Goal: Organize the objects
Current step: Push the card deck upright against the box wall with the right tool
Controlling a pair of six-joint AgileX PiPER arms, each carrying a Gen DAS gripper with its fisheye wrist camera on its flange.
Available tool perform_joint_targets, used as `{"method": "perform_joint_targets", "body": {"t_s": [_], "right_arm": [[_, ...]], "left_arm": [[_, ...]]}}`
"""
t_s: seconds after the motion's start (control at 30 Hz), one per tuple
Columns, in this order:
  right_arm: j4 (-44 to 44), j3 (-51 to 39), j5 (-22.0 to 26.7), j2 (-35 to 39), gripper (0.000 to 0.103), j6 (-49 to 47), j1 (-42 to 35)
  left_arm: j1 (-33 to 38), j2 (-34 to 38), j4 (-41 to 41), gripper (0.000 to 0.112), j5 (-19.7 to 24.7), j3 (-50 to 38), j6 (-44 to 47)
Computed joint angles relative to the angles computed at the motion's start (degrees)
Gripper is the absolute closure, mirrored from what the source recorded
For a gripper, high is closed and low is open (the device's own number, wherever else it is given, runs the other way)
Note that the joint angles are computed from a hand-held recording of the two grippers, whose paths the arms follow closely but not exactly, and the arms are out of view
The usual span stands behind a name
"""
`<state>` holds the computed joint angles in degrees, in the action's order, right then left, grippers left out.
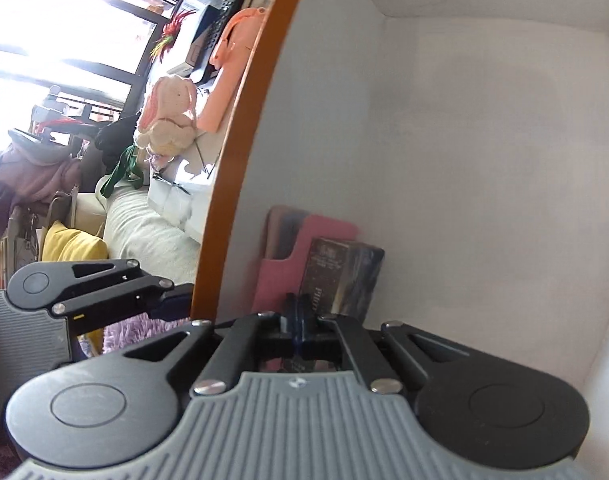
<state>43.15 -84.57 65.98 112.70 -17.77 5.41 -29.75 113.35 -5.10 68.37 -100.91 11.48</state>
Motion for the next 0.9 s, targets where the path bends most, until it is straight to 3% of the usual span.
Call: {"method": "perform_joint_targets", "body": {"t_s": [0.13,0.5,0.9], "right_arm": [[1.12,0.31,1.14,-0.10,0.103,-0.68,-1.13],[-3.50,5.07,-3.29,-6.20,0.097,-2.87,-2.43],[-4.42,6.40,-3.88,-4.72,0.099,-2.13,-2.30]], "left_arm": [[1.46,0.13,-2.49,0.088,0.01,0.13,0.71],[1.63,0.26,-2.71,0.087,-0.07,0.16,1.23],[1.90,0.55,-3.11,0.087,0.27,-0.16,1.23]]}}
